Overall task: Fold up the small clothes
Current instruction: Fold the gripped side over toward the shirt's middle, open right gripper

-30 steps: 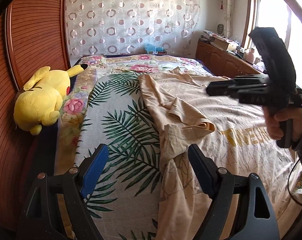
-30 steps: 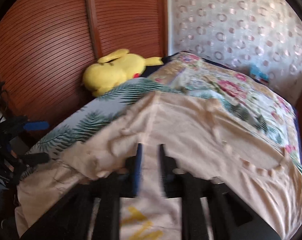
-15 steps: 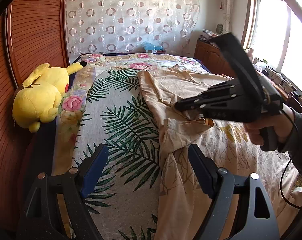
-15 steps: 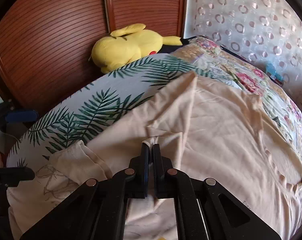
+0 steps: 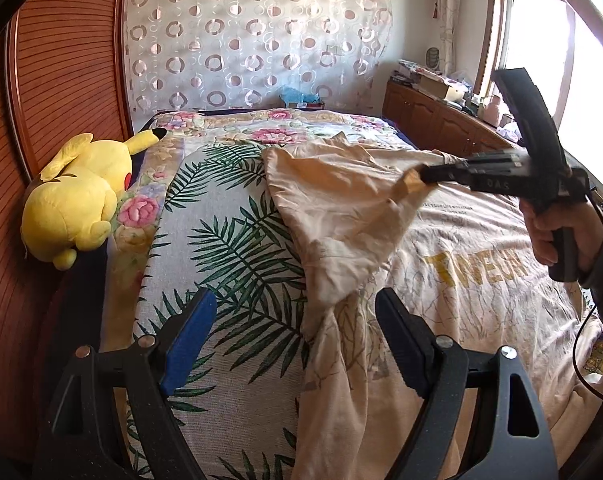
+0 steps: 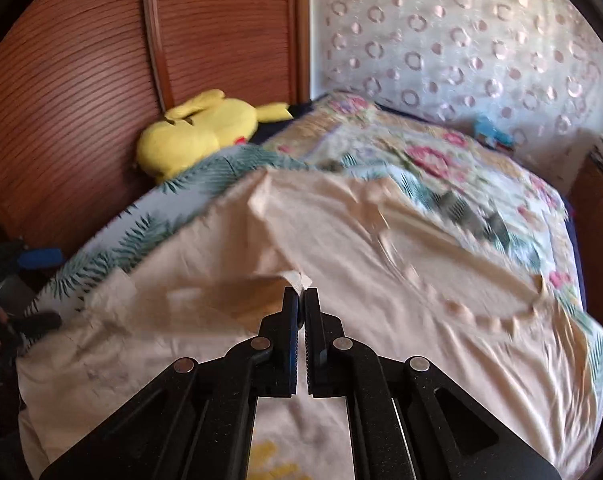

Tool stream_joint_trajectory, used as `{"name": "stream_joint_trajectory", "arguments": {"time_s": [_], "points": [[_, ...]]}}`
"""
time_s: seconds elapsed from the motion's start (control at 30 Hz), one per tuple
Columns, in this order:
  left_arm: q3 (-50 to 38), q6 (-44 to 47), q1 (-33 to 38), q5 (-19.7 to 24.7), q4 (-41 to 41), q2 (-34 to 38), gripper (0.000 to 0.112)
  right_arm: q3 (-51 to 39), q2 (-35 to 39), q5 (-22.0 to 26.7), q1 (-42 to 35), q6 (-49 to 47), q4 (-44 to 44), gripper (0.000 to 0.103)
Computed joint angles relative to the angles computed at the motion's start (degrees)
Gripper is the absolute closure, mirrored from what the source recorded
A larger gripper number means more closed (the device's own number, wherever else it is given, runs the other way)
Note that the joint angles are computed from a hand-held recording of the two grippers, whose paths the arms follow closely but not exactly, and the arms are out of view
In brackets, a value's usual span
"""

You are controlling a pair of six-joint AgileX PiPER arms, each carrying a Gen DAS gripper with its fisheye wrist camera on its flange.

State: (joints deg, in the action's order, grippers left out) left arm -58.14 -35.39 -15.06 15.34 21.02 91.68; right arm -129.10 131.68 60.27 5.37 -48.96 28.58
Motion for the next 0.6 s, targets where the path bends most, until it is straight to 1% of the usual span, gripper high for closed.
{"name": "stream_joint_trajectory", "arguments": {"time_s": [0.07,0.13,0.17,0.23,0.27,0.3,0.33,0.4,0.43,0.47,0.5,0.57,0.6], "points": [[-0.2,0.3,-0.2,-0.1,-0.3,0.0,0.030,1.9,-0.9,-0.6,-0.3,0.4,-1.1,0.100],[-0.5,1.1,-0.3,-0.2,-1.2,0.1,0.030,8.4,-3.8,-4.7,-0.6,-1.5,-1.5,0.099],[-0.7,1.5,-0.5,-0.2,-1.6,0.3,0.030,9.6,-4.4,-5.3,-0.6,-1.4,-1.9,0.096],[-1.2,2.5,-0.8,-0.3,-2.5,0.6,0.030,11.9,-5.5,-5.8,-1.7,-2.2,-1.3,0.071],[-1.3,2.8,-1.0,-0.7,-2.8,0.8,0.030,11.8,-6.1,-5.0,-2.4,-2.5,-0.8,0.067],[-1.5,4.2,-1.0,-1.2,-4.1,1.0,0.030,13.5,-7.0,-5.3,-3.5,-3.8,0.2,0.061],[-1.8,7.7,-0.8,-1.6,-7.5,1.4,0.030,14.5,-8.2,-5.0,-4.3,-4.0,0.1,0.058],[-2.6,12.4,-0.7,-1.7,-12.3,2.1,0.041,18.1,-10.2,-6.3,-6.3,-5.5,0.1,0.058],[-3.3,15.4,-0.6,-1.6,-15.1,2.8,0.043,19.6,-11.1,-6.3,-7.5,-6.5,0.3,0.058],[-4.0,16.8,-0.7,-1.3,-16.6,3.4,0.050,19.3,-12.0,-4.9,-8.4,-6.1,-0.1,0.057],[-5.0,18.6,-0.7,-0.7,-18.2,4.2,0.056,21.0,-12.7,-5.3,-9.9,-7.3,0.2,0.058],[-6.6,20.2,-0.9,0.1,-19.6,5.6,0.060,23.5,-15.4,-4.9,-11.8,-7.8,-0.3,0.058],[-7.8,21.9,-0.9,0.7,-21.0,6.6,0.062,25.2,-16.1,-5.7,-12.7,-8.4,-0.5,0.058]]}}
